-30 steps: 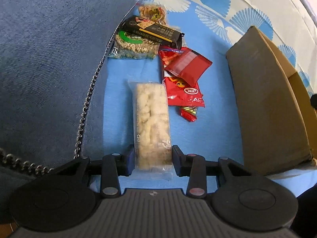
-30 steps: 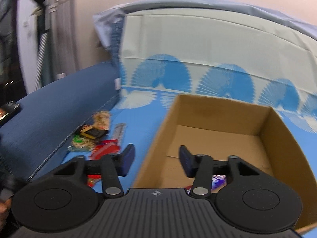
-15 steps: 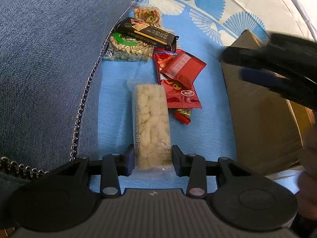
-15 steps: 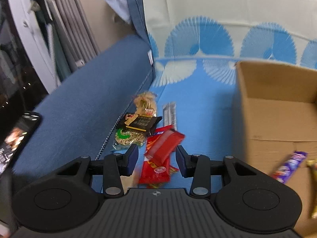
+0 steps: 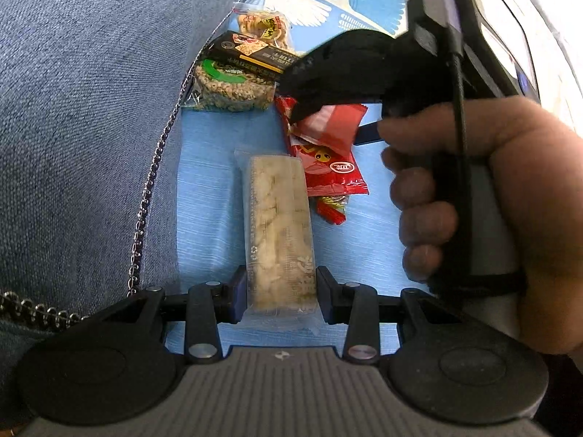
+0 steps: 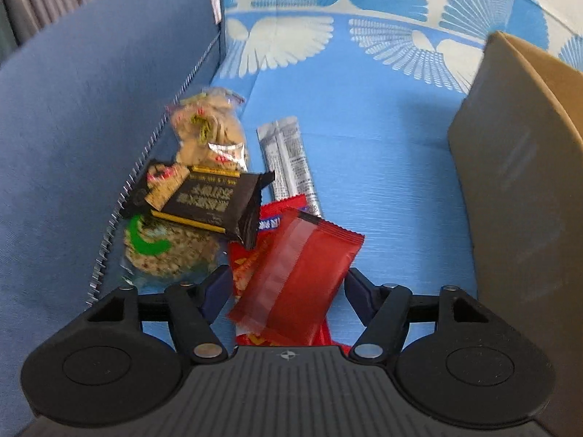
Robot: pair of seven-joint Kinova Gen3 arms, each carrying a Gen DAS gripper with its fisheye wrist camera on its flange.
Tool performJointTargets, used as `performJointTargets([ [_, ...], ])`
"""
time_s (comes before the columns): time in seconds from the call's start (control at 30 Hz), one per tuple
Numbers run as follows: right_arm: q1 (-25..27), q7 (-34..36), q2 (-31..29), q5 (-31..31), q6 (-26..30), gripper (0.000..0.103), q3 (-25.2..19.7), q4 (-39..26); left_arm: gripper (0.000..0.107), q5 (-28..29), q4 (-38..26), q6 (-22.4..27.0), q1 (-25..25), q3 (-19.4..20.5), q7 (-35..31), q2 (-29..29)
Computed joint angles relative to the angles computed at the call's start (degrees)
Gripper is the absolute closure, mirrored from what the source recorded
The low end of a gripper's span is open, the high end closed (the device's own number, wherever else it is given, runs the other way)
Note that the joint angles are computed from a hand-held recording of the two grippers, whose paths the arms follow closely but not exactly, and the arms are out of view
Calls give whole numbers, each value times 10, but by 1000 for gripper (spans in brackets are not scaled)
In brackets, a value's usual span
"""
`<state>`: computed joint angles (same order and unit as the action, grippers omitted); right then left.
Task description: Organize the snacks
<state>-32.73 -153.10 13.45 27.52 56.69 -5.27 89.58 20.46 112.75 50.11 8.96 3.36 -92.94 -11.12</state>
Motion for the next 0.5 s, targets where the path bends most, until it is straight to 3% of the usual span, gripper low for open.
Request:
performJointTargets([
  [0.1, 30, -18, -10, 23, -13, 60, -39, 17, 65, 3, 1, -2, 0, -2, -3, 1],
  [0.13, 32, -15, -22, 21, -32, 72, -37, 35, 65, 5, 2, -2, 0, -3, -5, 1],
  [0.23, 12, 5, -49, 15, -55, 92, -9, 63, 65, 13, 4, -2, -1, -8, -14, 1],
  [0.5, 63, 97, -162, -31, -135, 96, -45, 149, 65, 15, 6, 0, -5, -7, -13, -5],
])
